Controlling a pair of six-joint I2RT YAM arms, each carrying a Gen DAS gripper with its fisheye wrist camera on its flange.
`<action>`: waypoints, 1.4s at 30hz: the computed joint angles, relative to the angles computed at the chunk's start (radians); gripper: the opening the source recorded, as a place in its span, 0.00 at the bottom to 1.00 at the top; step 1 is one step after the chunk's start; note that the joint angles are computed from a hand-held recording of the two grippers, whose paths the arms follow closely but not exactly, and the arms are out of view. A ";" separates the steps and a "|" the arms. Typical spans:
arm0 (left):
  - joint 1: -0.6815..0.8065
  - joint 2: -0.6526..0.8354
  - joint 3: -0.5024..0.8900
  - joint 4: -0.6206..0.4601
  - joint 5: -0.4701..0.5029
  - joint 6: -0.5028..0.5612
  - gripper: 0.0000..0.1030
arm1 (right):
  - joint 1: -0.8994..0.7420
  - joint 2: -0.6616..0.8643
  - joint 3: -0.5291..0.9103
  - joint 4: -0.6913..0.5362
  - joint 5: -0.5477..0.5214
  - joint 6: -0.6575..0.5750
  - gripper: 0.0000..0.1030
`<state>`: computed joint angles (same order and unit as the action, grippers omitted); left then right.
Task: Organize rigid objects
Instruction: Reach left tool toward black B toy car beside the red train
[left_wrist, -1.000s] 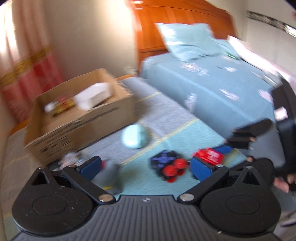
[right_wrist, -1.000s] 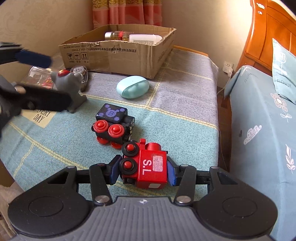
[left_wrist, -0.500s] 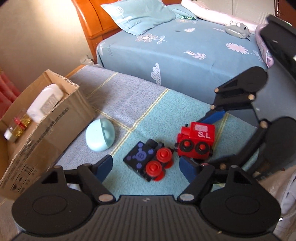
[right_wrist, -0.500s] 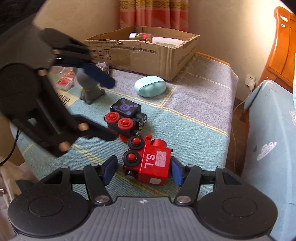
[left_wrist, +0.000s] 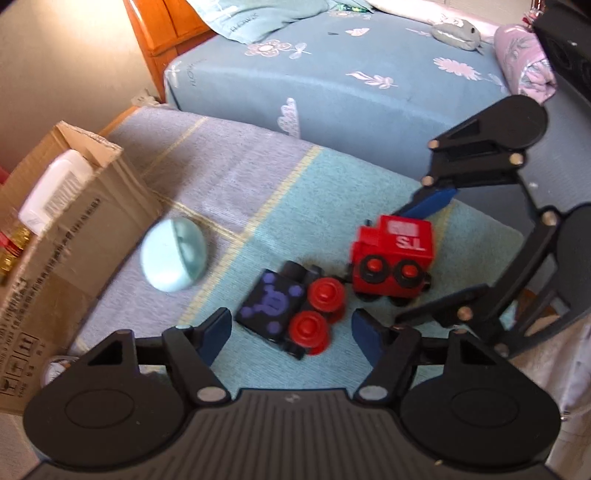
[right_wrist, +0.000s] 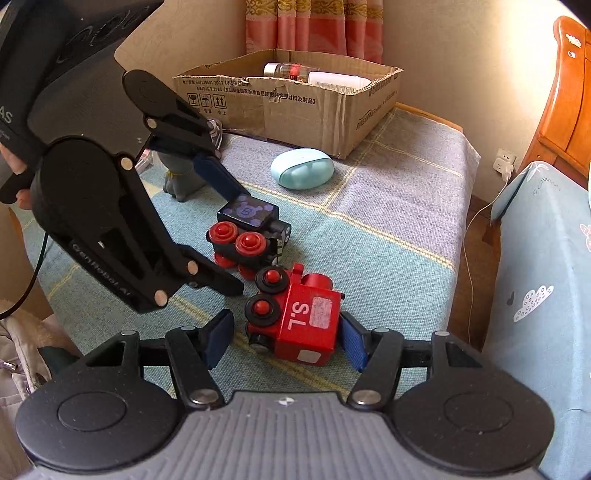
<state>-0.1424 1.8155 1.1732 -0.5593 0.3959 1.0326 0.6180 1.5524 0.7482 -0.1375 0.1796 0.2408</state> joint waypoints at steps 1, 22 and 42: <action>-0.002 0.004 0.005 0.004 -0.004 -0.008 0.70 | 0.001 0.001 0.002 0.000 0.004 -0.001 0.64; -0.008 -0.121 -0.158 0.120 -0.082 -0.330 0.20 | 0.080 0.042 0.041 -0.031 0.186 0.262 0.52; 0.029 -0.141 -0.202 0.187 0.033 -0.192 0.74 | 0.015 -0.015 0.012 -0.069 0.135 0.164 0.52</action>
<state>-0.1135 1.6744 0.9716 -0.3724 0.4288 0.8409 0.6327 1.5375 0.7601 -0.2068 0.3144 0.4045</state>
